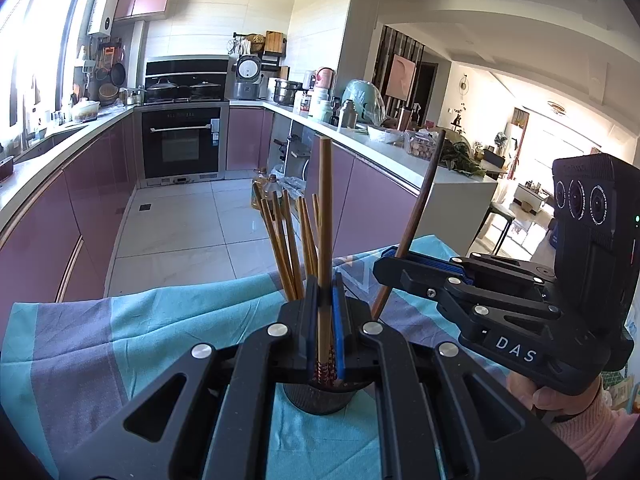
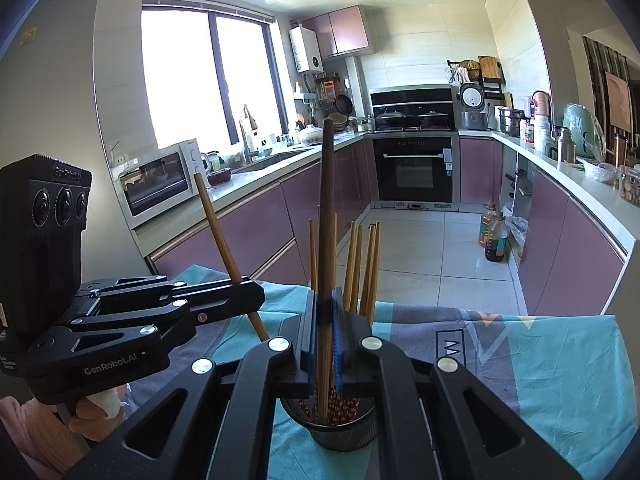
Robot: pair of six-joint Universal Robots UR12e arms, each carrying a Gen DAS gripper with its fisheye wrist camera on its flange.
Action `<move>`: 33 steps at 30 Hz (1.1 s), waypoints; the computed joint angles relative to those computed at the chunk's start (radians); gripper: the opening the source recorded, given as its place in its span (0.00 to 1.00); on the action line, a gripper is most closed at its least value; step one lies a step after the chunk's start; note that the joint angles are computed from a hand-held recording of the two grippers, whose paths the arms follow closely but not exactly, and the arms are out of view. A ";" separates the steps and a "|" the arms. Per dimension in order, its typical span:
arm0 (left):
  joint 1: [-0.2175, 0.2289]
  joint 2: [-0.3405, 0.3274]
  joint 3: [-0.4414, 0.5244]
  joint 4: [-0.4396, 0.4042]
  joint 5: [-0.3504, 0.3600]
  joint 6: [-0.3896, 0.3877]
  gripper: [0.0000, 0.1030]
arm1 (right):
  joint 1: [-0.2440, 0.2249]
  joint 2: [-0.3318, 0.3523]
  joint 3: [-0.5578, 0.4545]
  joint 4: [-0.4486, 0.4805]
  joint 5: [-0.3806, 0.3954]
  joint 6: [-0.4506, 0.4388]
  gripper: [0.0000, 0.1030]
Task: Organize utensils
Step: 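Lower the chopstick into the mesh cup with the left tool while the right tool lowers its own, then push the chopstick down into the cup with the left tool while the right tool inserts its own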
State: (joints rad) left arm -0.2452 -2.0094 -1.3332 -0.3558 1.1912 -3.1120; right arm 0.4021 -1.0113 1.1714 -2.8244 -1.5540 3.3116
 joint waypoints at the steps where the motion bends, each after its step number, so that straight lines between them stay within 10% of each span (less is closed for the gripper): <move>1: 0.000 -0.002 0.003 -0.003 0.000 0.000 0.07 | 0.000 0.001 -0.001 0.002 0.000 0.000 0.05; 33: -0.008 -0.059 0.067 -0.056 0.013 -0.001 0.07 | -0.010 -0.001 0.011 0.022 0.012 -0.003 0.05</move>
State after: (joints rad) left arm -0.2527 -2.0683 -1.2665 -0.4117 1.2042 -3.1131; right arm 0.3924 -1.0122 1.1825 -2.8028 -1.5418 3.3088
